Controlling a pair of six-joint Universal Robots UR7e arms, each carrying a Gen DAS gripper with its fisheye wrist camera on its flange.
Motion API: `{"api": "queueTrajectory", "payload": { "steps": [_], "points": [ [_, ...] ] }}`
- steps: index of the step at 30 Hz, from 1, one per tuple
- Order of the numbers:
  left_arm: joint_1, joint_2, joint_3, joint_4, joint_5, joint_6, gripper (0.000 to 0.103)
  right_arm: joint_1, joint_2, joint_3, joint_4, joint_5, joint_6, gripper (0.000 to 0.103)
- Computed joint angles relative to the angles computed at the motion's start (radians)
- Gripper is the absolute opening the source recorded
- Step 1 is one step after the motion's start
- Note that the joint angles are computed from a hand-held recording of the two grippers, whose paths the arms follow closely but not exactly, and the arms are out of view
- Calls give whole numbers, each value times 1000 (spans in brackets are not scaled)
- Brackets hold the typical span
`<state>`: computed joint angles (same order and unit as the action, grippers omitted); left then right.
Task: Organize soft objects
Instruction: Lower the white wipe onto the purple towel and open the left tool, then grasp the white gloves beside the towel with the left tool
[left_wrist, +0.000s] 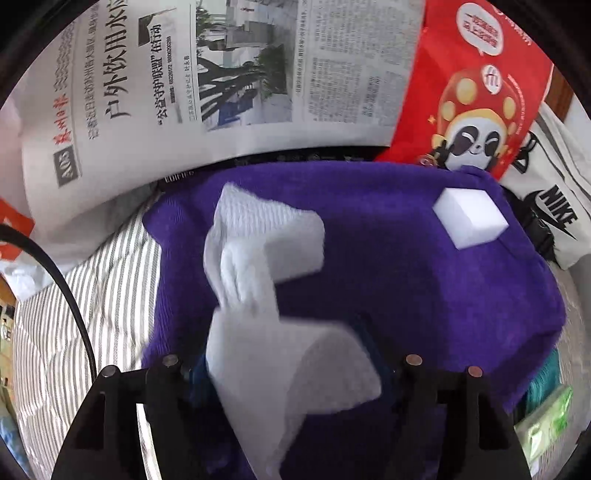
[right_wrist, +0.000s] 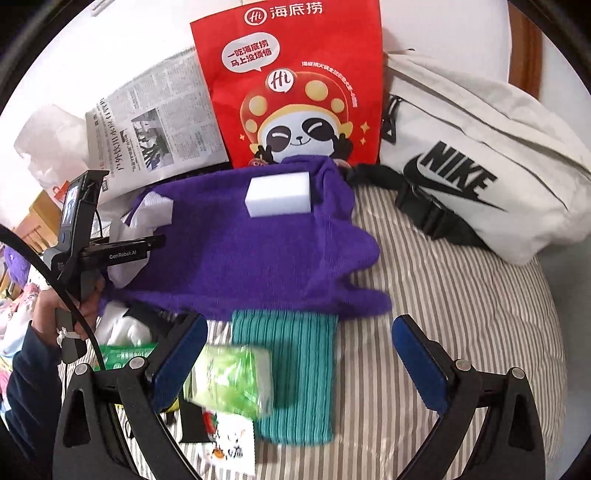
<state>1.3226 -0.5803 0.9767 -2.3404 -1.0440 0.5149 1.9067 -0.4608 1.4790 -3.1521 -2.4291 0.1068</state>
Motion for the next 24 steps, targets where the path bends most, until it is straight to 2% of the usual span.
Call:
{"api": "queueTrajectory", "payload": {
  "steps": [10, 16, 20, 24],
  "points": [
    [-14, -129, 146, -75, -19, -16, 67, 39, -3, 36, -45, -28, 2, 99],
    [3, -276, 296, -121, -45, 30, 67, 57, 2, 34, -48, -45, 9, 99],
    [21, -353, 373, -76, -94, 5, 67, 64, 6, 33, -36, -56, 11, 99],
    [32, -372, 414, -9, -129, -21, 67, 68, 10, 29, -13, -62, 17, 99]
  ]
}}
